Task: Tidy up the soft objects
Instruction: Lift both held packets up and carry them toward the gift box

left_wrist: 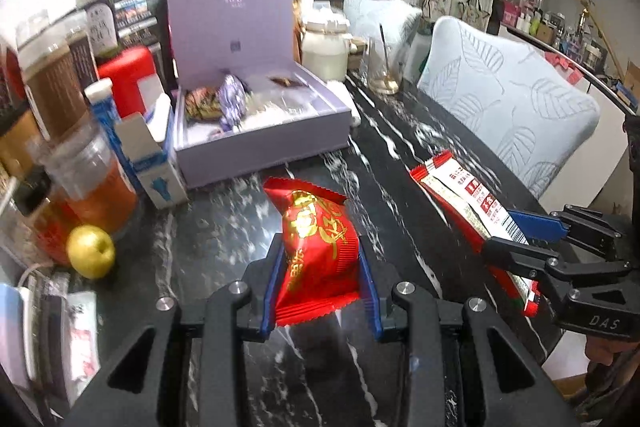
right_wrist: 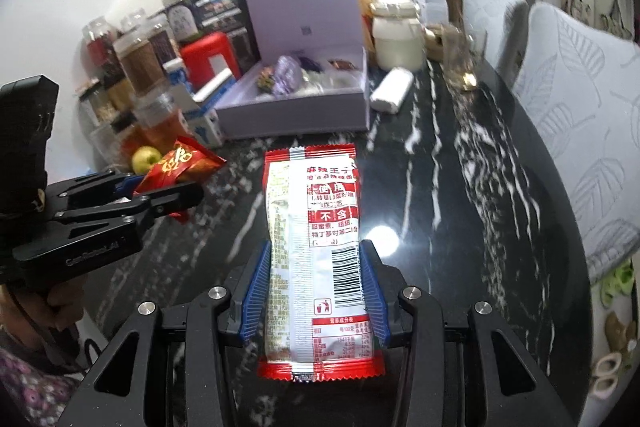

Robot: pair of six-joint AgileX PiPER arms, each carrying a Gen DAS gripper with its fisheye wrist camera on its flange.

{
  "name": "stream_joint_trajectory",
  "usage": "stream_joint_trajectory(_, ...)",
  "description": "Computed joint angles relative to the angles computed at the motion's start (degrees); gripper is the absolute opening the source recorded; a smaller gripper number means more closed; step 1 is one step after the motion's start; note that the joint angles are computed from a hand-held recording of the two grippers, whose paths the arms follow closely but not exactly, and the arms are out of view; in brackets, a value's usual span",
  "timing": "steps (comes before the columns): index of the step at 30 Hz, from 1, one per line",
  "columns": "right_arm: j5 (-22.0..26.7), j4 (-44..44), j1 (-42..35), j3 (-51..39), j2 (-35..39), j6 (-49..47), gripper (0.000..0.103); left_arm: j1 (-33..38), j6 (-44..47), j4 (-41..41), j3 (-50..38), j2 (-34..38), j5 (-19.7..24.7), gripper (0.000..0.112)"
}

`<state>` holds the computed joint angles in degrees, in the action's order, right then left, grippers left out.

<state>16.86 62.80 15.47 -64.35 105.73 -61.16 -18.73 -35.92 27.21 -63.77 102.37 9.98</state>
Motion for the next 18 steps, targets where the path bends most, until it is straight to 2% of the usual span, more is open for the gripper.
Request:
stream_joint_trajectory(4,-0.55,1.04,0.85,-1.41,-1.7,-0.77,0.043,0.89,-2.26,2.94,-0.23,-1.7,-0.43,0.033)
stream_joint_trajectory(8,-0.02,-0.64,1.46,-4.25,-2.2,0.47,0.043,1.0,-12.25,15.2,-1.29,-2.85,-0.12,0.033)
stream_joint_trajectory(18,2.29,-3.13,1.87,-15.49,0.81,0.49,0.043,2.89,-16.41,20.88,-8.33,-1.57,-0.4,0.033)
